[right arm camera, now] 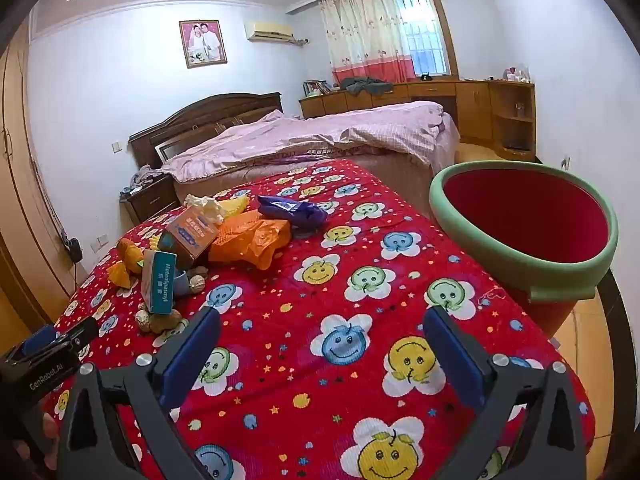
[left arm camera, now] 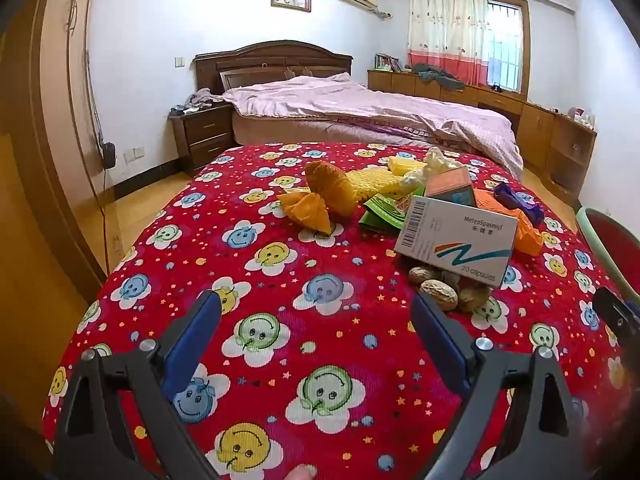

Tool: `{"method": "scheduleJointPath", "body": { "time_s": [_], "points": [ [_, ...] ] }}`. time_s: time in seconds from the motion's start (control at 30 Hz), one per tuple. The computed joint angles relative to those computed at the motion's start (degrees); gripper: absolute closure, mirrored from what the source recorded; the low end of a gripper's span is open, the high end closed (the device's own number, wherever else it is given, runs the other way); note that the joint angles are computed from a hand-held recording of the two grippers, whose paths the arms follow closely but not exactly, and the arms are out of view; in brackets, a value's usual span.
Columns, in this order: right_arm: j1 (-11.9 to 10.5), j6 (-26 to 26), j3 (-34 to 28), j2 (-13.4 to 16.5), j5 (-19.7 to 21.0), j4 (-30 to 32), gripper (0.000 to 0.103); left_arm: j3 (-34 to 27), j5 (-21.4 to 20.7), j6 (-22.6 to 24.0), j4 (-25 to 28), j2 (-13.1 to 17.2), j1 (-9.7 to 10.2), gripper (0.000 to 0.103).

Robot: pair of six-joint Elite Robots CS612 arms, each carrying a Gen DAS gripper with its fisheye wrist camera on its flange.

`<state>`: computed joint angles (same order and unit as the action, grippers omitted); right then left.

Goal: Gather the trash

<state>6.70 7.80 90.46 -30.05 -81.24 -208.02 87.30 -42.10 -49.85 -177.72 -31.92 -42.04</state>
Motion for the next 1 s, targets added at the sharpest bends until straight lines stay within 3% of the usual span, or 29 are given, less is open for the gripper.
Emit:
{"method": "scheduleJointPath", "body": {
  "time_s": [1.0],
  "points": [
    [0.0, 0.2, 0.0, 0.1, 0.2, 0.0, 0.0, 0.4, -1.3, -1.4, -0.5, -0.1, 0.27, 0.008]
  ]
}}
